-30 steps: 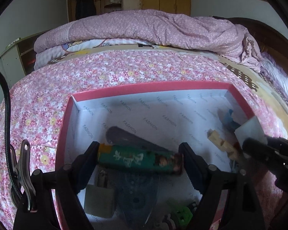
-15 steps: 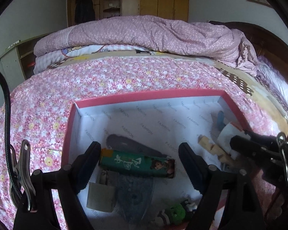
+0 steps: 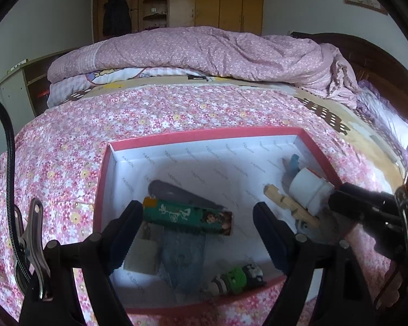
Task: Organize rigid objects
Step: 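Lower the green box into the tray with the left tool while the right tool lowers the jar in, then open both tools and withdraw them from the tray toward the white case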
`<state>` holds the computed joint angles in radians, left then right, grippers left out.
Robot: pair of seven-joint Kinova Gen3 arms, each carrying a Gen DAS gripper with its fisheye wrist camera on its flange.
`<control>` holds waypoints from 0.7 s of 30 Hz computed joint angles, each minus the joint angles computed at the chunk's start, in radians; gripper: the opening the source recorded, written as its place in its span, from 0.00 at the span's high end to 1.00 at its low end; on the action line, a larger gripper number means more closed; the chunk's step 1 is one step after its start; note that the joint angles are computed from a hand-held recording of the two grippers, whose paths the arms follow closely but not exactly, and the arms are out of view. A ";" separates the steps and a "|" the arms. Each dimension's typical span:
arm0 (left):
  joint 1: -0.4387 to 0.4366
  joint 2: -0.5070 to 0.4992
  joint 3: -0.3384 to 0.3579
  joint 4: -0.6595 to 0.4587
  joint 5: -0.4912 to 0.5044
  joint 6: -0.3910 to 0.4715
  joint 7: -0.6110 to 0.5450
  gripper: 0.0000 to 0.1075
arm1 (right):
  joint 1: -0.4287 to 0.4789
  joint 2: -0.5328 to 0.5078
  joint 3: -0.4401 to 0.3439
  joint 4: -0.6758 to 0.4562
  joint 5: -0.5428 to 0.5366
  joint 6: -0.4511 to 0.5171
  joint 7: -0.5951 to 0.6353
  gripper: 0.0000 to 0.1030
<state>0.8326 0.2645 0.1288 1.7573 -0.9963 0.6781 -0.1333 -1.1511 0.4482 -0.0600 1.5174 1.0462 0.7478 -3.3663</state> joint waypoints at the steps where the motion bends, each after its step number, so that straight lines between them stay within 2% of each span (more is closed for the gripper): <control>1: 0.003 -0.004 0.001 0.004 -0.001 0.000 0.004 0.20 | -0.010 -0.003 0.001 0.004 0.006 0.009 -0.006 0.58; 9: 0.022 -0.036 0.030 0.039 -0.019 0.025 0.044 0.20 | -0.044 -0.015 -0.029 0.027 0.032 0.070 -0.032 0.58; 21: 0.044 -0.064 0.086 0.084 -0.040 0.054 0.093 0.20 | -0.071 -0.029 -0.073 0.077 0.015 0.132 -0.089 0.58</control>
<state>0.8761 0.2005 0.2153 1.8416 -1.0363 0.7317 -0.0399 -1.2217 0.4191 -0.1332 1.5943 1.0608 0.8798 -3.4549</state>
